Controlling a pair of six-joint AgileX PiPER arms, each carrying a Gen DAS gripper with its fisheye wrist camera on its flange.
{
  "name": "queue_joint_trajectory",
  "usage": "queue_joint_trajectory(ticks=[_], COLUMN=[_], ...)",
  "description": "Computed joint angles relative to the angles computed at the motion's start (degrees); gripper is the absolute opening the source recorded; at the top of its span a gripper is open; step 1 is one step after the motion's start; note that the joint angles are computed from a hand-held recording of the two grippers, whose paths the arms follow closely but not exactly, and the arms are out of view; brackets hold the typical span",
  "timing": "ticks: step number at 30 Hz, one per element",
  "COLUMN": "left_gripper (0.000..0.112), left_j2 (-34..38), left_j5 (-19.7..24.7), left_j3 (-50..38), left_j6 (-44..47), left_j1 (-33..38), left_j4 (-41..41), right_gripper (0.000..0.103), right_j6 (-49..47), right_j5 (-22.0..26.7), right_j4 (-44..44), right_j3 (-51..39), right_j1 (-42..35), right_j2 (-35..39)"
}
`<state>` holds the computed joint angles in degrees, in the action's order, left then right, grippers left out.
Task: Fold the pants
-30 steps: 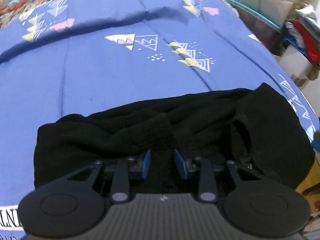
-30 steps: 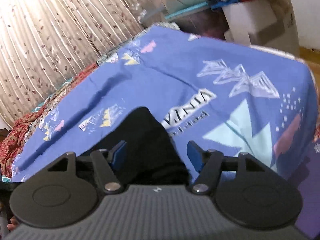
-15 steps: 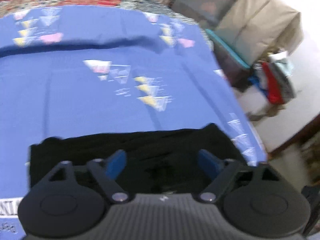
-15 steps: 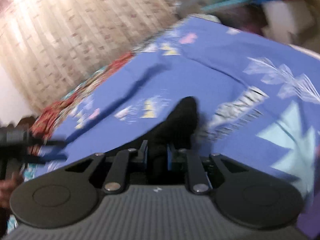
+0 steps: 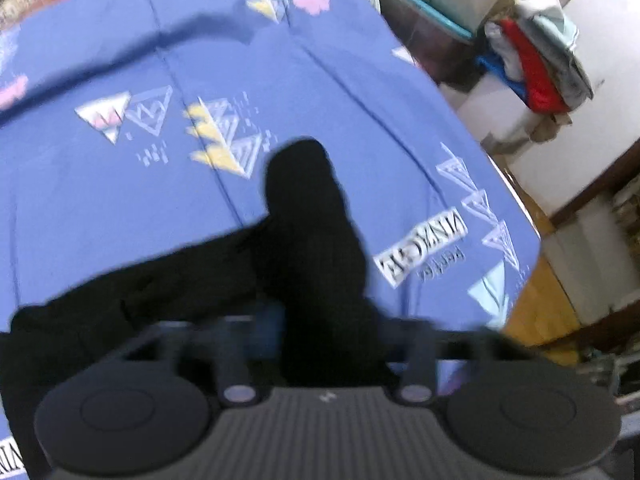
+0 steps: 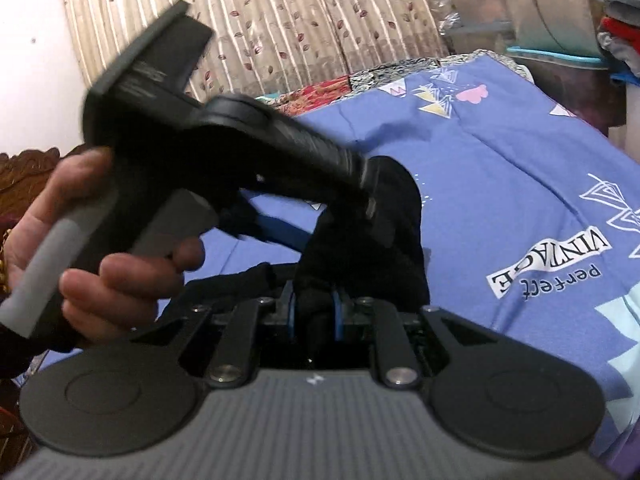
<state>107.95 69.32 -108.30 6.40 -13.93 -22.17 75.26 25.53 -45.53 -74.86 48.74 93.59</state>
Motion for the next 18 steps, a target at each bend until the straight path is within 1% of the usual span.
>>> queue_joint_trajectory(ticks=[2, 5, 11, 15, 18], left_gripper=[0.019, 0.019, 0.019, 0.019, 0.019], left_j2=[-1.43, -5.0, -10.52, -14.99, -17.88], left_j5=[-1.21, -3.54, -7.75, -10.85, -11.47], left_j3=[2.14, 6.14, 11.39, 16.71, 20.33], left_j6=[0.84, 3.54, 5.8, 8.43, 11.49], left_j1=[1.39, 2.86, 4.1, 6.64, 10.71], left_j4=[-1.32, -2.57, -3.63, -5.73, -9.18], right_gripper=[0.02, 0.02, 0.02, 0.02, 0.02], right_j6=[-0.99, -1.04, 0.53, -3.22, -6.78], right_j5=[-1.44, -3.17, -4.23, -3.88, -3.84], right_j4=[1.15, 0.9, -1.2, 1.67, 4.71], right_j3=[0.51, 0.37, -0.68, -3.62, -6.4], right_j1=[-0.6, -0.67, 0.93, 2.15, 3.19], right_j2=[-0.33, -0.56, -0.33, 0.91, 2.53])
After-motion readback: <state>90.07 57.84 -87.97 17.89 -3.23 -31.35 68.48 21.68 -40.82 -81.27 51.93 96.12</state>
